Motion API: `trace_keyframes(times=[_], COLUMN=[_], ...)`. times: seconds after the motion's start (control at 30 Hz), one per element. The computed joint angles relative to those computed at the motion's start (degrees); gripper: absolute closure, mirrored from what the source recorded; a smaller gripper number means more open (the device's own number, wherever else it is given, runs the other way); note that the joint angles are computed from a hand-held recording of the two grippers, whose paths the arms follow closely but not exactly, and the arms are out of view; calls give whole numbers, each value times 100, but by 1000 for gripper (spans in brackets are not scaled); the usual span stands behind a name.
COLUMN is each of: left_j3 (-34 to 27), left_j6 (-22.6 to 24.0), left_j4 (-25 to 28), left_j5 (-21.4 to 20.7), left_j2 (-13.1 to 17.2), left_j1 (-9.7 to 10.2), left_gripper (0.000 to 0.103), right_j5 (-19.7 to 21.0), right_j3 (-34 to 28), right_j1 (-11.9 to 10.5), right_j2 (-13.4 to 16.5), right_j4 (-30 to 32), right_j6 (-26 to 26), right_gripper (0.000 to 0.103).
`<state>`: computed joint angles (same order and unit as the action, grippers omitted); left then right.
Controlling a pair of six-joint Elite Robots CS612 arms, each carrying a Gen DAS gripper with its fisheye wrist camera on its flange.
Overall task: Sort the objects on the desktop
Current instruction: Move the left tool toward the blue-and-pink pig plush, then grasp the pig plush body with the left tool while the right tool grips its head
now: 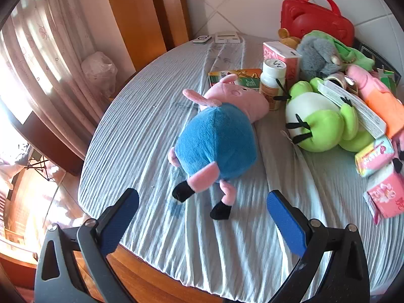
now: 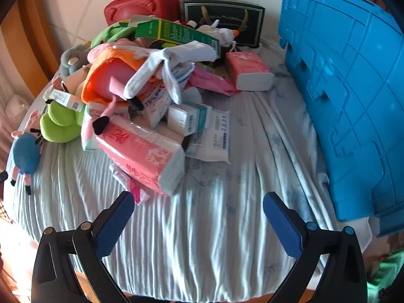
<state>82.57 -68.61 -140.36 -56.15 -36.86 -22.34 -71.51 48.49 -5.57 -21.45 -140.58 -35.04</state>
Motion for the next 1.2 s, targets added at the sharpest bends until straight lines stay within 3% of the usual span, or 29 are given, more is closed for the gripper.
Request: trace_keyframes(times=[0.13,0.27,0.4,0.47,0.53,0.63,0.7,0.77,0.87,0.97,1.1,1.2], left_j3=[-247,-667,-1021,-1056,-836,-646,-442,-184,136,229,267,401], left_j6=[-222,-622,-714,-624,-405,8,358,668,885,923,990,1056], left_j4=[50,446,519,607,159,176,126,-92,-607,-1073,-1295,-1514], left_j5=[-138,39,-244,-329,-288,-31,78,12,-340,-699,-760,-950], left_j2=[156,385,670,729,687,596,484,356,217,216,248,210], left_j1=[127,214,386,419,414,383,375,397,498,605,657,700], left_gripper=[0,0,0,0,0,0,0,0,0,0,0,0], right_j5=[293,918,1015,1127,1294,1468,1596,1688,1694,1526,1373,1286], right_j3=[-141,-452,-628,-548,-485,-258,-261,-332,-267,-482,-884,-1250], right_j1=[115,236,425,485,545,664,761,873,1042,1241,1456,1573], right_j2=[5,91,146,72,15,-107,-132,-117,-132,6,246,408], right_j4=[286,819,1120,1235,1389,1356,1669,2050,2114,2246,2481,3068], right_j6=[-512,-1443,-1987,-2182,-2415,-2659,-2815,-2956,-3147,-3157,-3338,-3677], right_gripper=[0,0,0,0,0,0,0,0,0,0,0,6])
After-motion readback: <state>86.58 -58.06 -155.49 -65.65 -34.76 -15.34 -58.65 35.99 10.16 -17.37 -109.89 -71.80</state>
